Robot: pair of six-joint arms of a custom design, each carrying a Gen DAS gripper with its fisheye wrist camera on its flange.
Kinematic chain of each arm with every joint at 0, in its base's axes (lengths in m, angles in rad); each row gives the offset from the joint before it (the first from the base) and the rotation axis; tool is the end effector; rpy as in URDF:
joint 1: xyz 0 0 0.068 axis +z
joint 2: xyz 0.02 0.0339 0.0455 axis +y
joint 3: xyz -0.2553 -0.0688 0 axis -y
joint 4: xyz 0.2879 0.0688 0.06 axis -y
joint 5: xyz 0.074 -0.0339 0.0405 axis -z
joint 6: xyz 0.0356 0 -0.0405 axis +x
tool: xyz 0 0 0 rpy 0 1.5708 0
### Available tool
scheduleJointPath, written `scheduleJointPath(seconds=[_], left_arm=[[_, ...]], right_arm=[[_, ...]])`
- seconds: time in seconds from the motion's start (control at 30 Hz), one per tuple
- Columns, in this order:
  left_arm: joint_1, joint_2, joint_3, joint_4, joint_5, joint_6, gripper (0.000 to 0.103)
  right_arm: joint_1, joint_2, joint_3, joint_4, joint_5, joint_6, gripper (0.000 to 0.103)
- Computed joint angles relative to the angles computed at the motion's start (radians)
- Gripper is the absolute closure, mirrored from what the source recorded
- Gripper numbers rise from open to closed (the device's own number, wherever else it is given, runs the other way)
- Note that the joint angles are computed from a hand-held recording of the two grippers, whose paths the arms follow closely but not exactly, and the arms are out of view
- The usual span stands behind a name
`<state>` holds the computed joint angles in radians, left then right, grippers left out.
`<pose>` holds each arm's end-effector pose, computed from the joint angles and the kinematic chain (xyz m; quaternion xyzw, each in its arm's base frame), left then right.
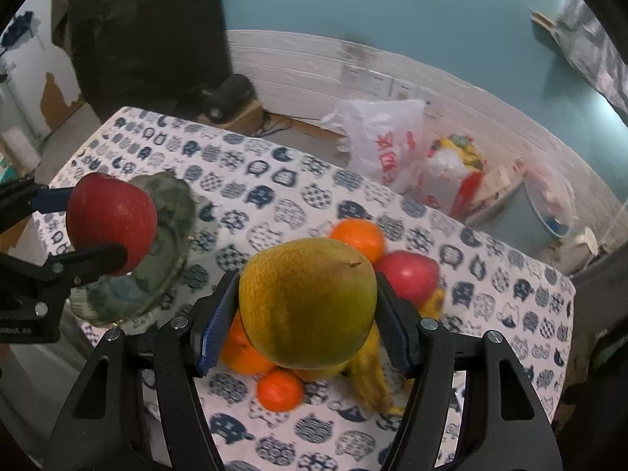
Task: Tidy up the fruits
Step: 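Carry apple and pear onto the glass plate and open both tools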
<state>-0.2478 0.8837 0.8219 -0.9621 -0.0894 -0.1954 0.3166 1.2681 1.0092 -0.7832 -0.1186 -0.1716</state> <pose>0.2005 -0.0475 0.2595 0.0131 0.9619 -0.0173 0.2726 0.2769 0.0951 0.2471 -0.2479 0.9313 0.0759 0.2560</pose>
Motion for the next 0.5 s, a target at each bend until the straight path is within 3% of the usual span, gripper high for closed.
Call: scheduleJointPath(seconds=[0.5], left_arm=[[0.361, -0.16, -0.099, -0.086, 0.126, 0.191, 0.026]], right_arm=[[0.272, 0.181, 0.134, 0.039, 0.023, 0.121, 0.036]])
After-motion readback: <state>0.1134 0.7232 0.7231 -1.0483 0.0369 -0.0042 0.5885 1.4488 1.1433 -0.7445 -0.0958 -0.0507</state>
